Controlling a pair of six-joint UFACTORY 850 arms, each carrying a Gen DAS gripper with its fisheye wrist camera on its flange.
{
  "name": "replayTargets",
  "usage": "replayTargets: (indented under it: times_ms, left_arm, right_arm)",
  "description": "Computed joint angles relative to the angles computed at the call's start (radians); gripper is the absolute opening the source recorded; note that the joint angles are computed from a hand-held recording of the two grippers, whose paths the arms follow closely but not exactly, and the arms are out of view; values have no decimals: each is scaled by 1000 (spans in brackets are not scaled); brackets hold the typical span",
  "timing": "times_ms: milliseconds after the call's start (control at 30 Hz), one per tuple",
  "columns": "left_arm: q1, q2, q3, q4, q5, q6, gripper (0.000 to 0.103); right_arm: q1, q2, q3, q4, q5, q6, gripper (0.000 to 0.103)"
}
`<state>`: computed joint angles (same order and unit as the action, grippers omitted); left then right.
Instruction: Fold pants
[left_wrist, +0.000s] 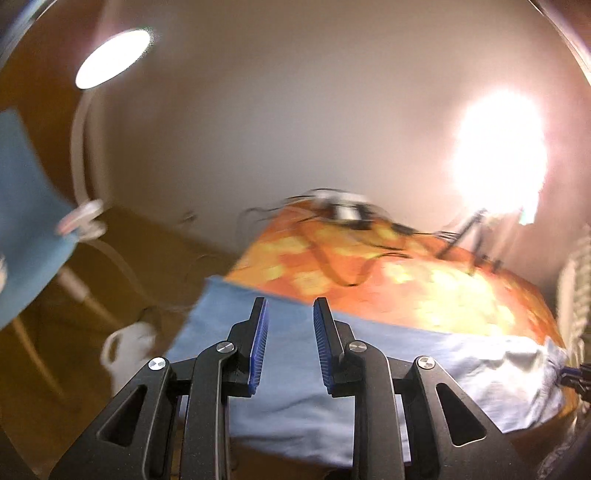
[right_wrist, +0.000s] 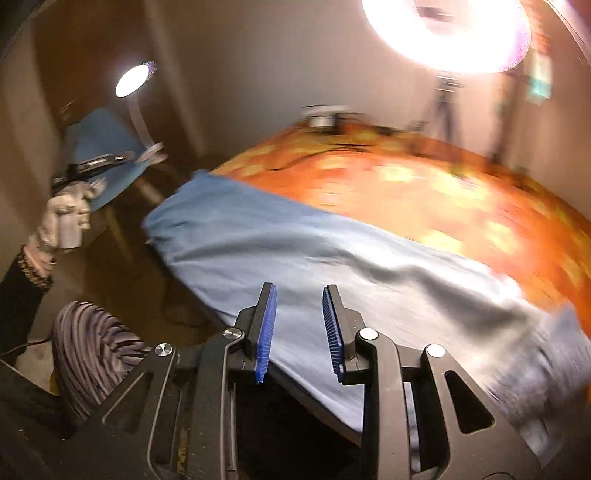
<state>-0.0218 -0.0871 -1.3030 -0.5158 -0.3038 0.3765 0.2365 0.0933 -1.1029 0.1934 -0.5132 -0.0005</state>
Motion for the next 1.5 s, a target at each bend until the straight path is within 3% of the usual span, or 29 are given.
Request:
replayTargets:
  times_ms: [133, 267, 400, 500, 567, 600, 867, 1200, 1400, 1500]
  left_arm:
    - [-75, -61, -80, -178, -69, 175, 23]
    - [-170, -143, -177, -223, -142, 247, 23]
    - [-266, -231, -283, -262, -212, 293, 23]
    - [-334, -275, -333, -289, -261, 319, 24]
    - [-380, -305, -362, -295, -287, 328, 37]
    - [-401, -320, -376, -301, -301, 331, 38]
    - [-549, -472, -523, -296, -440, 249, 42]
    - [-657, -614, -650, -214, -553, 94, 42]
    - [-680, -653, -689, -162, -554, -4, 43]
    - [-685, -658, -692, -144, -533, -45, 48]
  right_arm:
    - [-86, 136, 107, -173, -17, 233, 28]
    - [-167, 254, 197, -319, -49, 415, 36]
    - [-277, 351, 265, -371, -87, 501, 37]
    - [-384, 412, 306, -333, -105, 484, 37]
    - [-455, 445, 329, -305, -117, 463, 37]
    - [-486, 451, 335, -290, -121, 453, 38]
    - [-743, 445, 389, -89, -115, 291, 47]
    - [-871, 413, 438, 116, -174, 65, 47]
    - [-865, 406, 447, 127, -176, 41, 47]
    - [-853, 403, 449, 115, -165, 49, 47]
